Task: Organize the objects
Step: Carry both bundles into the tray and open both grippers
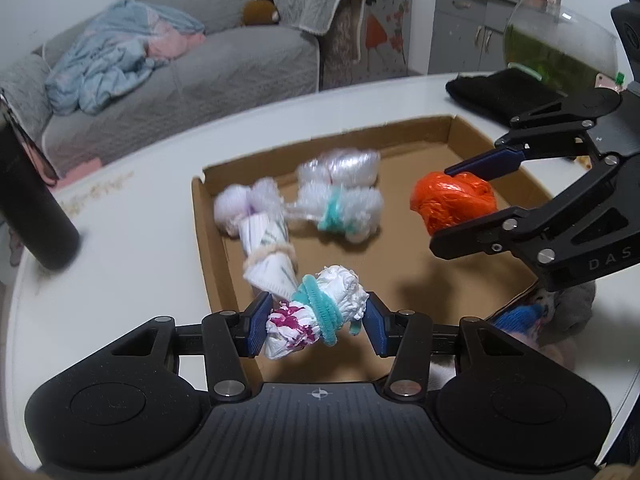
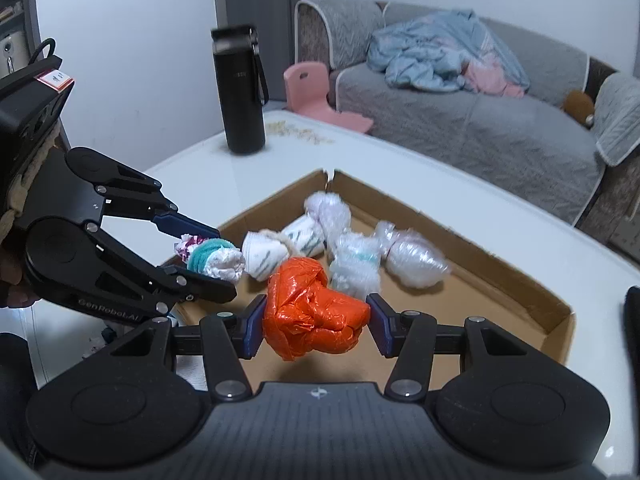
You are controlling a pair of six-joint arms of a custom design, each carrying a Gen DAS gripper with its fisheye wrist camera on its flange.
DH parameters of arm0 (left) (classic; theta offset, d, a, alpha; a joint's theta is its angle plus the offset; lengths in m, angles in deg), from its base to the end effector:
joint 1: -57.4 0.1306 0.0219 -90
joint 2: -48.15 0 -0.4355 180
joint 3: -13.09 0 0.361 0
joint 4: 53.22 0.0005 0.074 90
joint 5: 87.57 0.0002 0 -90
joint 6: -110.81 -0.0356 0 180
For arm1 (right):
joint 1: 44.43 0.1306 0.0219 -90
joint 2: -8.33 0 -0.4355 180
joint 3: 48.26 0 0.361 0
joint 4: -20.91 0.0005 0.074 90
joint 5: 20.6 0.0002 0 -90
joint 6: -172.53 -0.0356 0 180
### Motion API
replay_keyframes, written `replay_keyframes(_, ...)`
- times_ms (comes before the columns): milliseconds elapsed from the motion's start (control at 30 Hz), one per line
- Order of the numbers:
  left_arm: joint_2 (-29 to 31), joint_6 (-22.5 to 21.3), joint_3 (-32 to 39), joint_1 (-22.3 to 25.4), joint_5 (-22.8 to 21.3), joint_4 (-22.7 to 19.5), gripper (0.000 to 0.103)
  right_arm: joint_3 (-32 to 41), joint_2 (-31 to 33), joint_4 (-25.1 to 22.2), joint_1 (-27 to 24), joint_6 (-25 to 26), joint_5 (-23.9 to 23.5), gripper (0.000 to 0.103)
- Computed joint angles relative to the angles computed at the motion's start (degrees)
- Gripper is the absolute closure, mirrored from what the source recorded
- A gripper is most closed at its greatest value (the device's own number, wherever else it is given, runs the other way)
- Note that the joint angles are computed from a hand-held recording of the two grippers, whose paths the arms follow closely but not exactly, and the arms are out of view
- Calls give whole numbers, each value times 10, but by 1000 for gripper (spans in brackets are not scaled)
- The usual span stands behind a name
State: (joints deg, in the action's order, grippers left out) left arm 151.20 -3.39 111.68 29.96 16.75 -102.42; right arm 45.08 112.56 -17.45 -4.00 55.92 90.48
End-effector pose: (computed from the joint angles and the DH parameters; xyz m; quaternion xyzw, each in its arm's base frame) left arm 0.4788 -0.2591 0.4393 0.4456 0.8317 -0.1271 0.3059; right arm 0.4298 0.3487 0.4032 -0.0477 0.9226 0.0461 0.3801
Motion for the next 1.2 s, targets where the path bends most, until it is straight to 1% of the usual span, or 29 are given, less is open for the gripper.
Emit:
replay_keyframes(167,21,0,11,-3,-11,-14,48,20,27,-10,-11,-2,-27,54)
replay_keyframes(400,44,6,25,-7,-27,-14,48,57,67,-32,-26,3,-57,54)
replay_keyframes(433,47,4,25,-8,-36,-12,48,62,71,-36,-28,4,-58,54)
replay_keyframes(567,53,0,26,-9,-37,-1,47,77,83,-44,-37,-3,-77,54)
replay_keyframes(667,54,-3,25,-12,-42,4,45,87,91,-54,-44,-9,-97,54)
replay_keyframes(800,54,-3,18,-16,-47,12,44,102,101,-80,-42,-8,-98,52)
replay_keyframes(867,52,-5,12,-19,-56,20,43,103,101,-85,-41,-10,-96,52)
replay_keyframes(933,53,-1,14,-19,-57,18,41,107,100,-93,-43,-13,-96,51)
replay_keyframes(1100,49,-2,12,-26,-71,14,29,103,93,-98,-43,-13,-101,41)
replay_keyframes(1200,45,5,9,-30,-82,14,23,102,89,-101,-42,-12,-100,40)
